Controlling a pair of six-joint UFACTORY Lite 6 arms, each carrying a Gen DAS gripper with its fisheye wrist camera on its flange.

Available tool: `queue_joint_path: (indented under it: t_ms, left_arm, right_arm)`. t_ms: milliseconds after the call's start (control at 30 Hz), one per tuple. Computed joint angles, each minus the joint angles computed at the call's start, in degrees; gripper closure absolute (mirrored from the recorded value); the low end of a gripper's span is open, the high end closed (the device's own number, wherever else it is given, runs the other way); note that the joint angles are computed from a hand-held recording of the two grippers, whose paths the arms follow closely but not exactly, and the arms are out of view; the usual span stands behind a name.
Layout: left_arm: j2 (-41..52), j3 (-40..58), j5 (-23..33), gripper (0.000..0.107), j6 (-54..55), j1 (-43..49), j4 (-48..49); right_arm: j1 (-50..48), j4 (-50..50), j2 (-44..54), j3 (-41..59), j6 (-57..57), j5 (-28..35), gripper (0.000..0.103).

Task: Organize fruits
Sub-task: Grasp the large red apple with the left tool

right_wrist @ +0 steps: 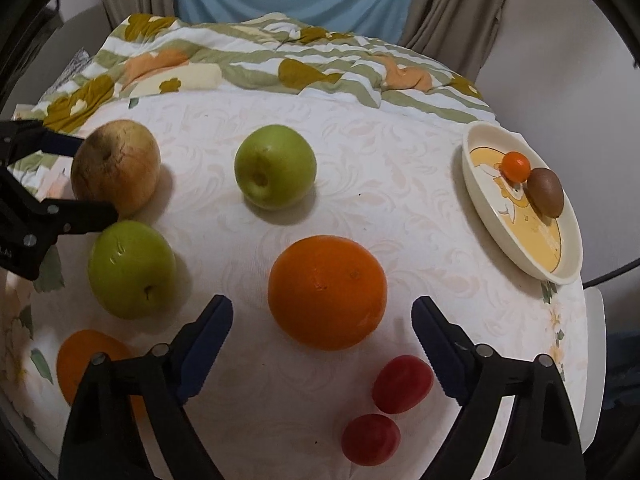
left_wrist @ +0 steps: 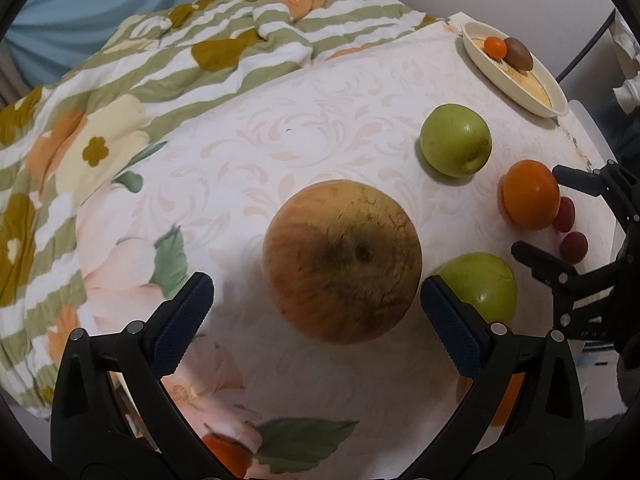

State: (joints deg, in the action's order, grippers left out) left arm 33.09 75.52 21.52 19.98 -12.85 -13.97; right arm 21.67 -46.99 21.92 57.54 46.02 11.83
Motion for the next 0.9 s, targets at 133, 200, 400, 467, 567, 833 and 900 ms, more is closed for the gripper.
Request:
queue_joint_path:
  t_ms: [133,200,400,467,567,833,900]
  left_arm:
    - [1.2,1.2,-0.4,0.004,0.0,-0.2,-1.0]
    - [1.9,1.7,-0.4,0.007,0.3,-0.2,-1.8]
    - [1.8,1.1,-0.1,0.026,8.5,0.4,-11.0]
    - [0.9,-0.3,-1.8,0.026,6.0,-0.4,-8.8]
    - [0.3,-1.3,-2.4,0.026,6.2,-0.3,-9.4]
    - [-1.6,-3.8,-3.1,0.026,5.4,0.8,-7.6]
    - [-2.4,-4.9,-3.5,0.026,5.9,1.3,-8.1]
  right_arm:
    - [-0.3,1.0,0.6,0.2,-0.9,-0.6,0.015]
    - [-0.3,2.1,1.0,0.4,-1.8,-0.6,0.015]
    - [-0.7,6.6,1.8,1.1,-6.6,-0.4,0.024]
    - [-0.7,7.4,2.0,1.4,-7.3,-0.3,0.024]
    - [-0.5,5.0,2.2,1.7,-5.2,-0.1,0.025]
    - [-0.8,7.6,4.0,3.8,-8.3,-0.4,0.031]
    - [-1.0,8.6,4.6,4.4,-9.4,-0.5,0.034]
